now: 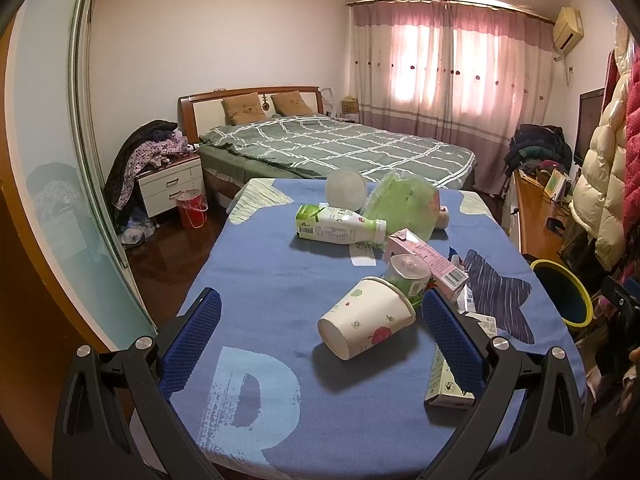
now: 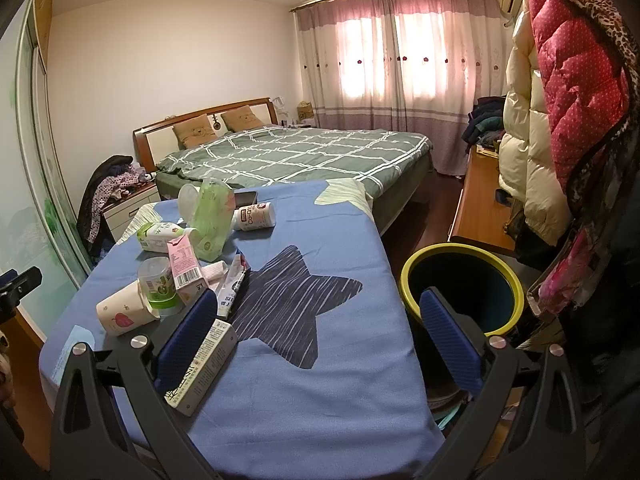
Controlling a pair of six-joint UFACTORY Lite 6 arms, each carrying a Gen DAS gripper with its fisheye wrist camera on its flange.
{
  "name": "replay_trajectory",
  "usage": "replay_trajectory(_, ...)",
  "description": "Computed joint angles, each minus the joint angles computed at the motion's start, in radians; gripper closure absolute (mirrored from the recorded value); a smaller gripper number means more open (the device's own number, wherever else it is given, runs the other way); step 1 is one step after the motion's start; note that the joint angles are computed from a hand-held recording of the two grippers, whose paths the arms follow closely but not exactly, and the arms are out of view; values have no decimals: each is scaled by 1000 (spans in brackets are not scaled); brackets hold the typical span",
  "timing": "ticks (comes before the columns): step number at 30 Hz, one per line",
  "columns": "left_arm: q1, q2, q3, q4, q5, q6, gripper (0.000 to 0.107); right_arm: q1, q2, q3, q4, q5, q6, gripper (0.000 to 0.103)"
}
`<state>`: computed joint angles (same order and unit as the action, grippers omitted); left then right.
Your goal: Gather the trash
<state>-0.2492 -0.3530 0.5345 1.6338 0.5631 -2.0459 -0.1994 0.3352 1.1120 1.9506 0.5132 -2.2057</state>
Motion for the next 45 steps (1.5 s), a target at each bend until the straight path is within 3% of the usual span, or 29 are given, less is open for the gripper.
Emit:
replay_trajectory(35, 3, 45, -9, 56, -9, -70, 8, 19, 52, 42, -13, -21, 24, 6)
replay_trajectory(45, 31, 50, -13, 64, -36, -69, 8, 135, 254, 239, -141, -61, 193, 6)
